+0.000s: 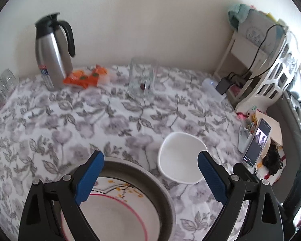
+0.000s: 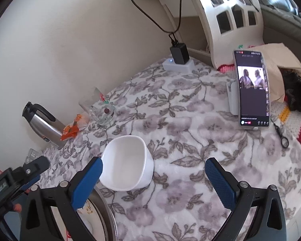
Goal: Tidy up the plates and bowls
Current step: 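Move both grippers from the basin to the white square bowl, then close both grippers on the rim of the white square bowl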
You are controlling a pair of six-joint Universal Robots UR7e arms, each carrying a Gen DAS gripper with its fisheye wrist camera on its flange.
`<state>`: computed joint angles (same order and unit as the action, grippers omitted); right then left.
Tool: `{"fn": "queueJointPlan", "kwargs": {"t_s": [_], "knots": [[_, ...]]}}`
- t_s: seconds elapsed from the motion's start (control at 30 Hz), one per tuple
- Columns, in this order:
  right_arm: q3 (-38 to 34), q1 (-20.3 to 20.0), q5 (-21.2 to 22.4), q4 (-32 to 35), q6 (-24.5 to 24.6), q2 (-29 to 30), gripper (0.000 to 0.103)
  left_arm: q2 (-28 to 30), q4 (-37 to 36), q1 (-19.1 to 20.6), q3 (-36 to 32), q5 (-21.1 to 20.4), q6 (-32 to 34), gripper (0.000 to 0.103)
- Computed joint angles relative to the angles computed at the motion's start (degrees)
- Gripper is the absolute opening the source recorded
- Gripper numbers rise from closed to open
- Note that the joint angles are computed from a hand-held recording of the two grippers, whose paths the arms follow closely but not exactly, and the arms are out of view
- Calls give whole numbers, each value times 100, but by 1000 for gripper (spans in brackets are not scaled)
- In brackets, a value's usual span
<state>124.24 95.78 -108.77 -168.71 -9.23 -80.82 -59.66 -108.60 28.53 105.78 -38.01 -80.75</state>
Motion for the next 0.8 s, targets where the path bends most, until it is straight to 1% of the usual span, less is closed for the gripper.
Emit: {"fn": "queueJointPlan", "kwargs": {"t_s": [0.07, 0.13, 0.2, 0.3, 0.37, 0.53, 0.6, 0.7, 0.73, 0.77, 0.8], "knots": [[-11, 1, -96, -30, 13, 57, 103, 176, 341, 128, -257, -110, -198, 95], [-35, -32, -126, -47, 46, 146, 103, 311, 399, 223, -408, -216, -129, 95], [-36, -82, -67, -77, 30, 204, 101, 448, 485, 305, -558, -308, -63, 95], [-78, -109, -85, 9, 6, 341, 87, 688, 708, 441, -834, -393, 29, 95], [-106, -111, -124, 58, -15, 424, 86, 831, 755, 545, -997, -477, 147, 94], [-166, -86, -199, 192, -47, 596, 75, 1076, 928, 773, -1285, -622, 190, 92], [-191, -72, -231, 224, -55, 660, 65, 1128, 943, 836, -1333, -661, 201, 92], [-225, -48, -403, 237, -46, 775, 55, 1190, 960, 936, -1374, -742, 125, 91], [-240, -38, -483, 241, -68, 819, 53, 1223, 960, 977, -1396, -776, 116, 84], [-252, -47, -478, 267, -81, 836, 51, 1257, 976, 1007, -1426, -806, 125, 78], [-258, -69, -419, 294, -78, 836, 49, 1289, 986, 1029, -1455, -827, 138, 70]]}}
